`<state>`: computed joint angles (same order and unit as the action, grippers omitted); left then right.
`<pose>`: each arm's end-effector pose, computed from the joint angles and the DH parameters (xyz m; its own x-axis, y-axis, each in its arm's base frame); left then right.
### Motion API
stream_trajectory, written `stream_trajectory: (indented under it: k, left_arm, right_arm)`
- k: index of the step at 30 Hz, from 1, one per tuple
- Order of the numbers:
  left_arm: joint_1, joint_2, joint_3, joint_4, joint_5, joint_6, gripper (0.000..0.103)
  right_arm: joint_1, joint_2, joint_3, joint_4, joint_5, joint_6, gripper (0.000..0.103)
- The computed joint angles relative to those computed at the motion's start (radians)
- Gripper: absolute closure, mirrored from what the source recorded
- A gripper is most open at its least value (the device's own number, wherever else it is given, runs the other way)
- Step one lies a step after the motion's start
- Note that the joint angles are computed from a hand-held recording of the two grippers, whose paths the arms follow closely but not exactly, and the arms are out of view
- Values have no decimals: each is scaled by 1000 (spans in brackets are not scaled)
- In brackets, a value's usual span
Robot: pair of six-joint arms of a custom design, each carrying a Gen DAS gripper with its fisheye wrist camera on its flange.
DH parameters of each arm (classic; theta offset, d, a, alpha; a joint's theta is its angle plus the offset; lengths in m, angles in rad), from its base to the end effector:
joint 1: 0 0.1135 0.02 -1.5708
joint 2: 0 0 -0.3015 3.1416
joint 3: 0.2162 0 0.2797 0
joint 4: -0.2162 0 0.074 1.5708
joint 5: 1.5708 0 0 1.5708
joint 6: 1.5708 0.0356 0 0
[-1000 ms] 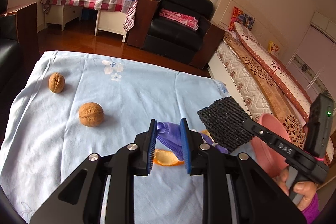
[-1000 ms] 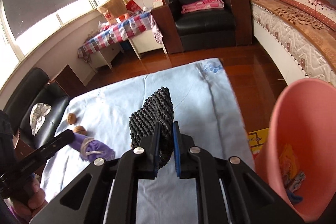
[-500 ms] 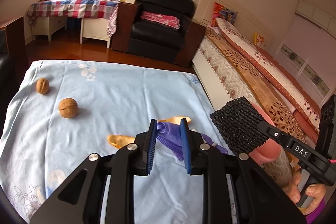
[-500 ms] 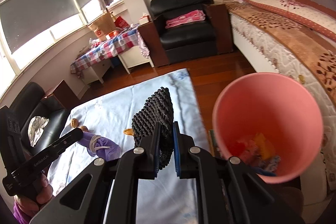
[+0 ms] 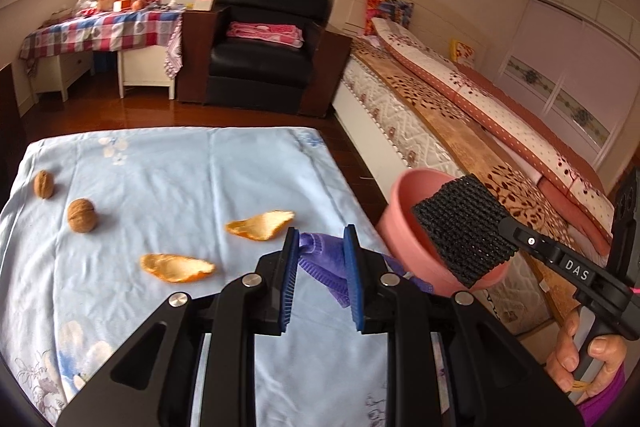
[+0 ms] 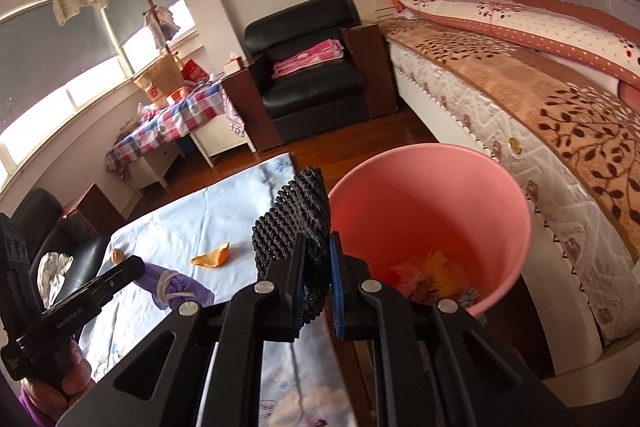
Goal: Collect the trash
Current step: 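Carry the purple bundle and black foam net over the pink bucket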
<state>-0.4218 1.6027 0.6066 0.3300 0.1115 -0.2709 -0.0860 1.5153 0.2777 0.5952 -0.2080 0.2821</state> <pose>0.2853 -0.1324 0.1506 -0.6734 0.0107 -0.7392 0.3181 0.9068 -0.2766 0.2362 -0.0130 0.1108 -0.5958 0.3248 -0.7346 0.0887 0.9356 0.3417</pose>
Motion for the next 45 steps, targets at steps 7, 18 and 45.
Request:
stream_trajectory:
  k: [7,18,45]
  left_arm:
    - [-88,52,70,-14,-37,12,81]
    - [-197,180,209,-34,-88,24,81]
    - [-297,401,433,-103,-142,51,81]
  right_arm:
    - [-107,12,-7,10,-58,-28,92]
    - [-231,91,7,59,-96,-49,92]
    - [-352,299,70,138,-153,-68,92]
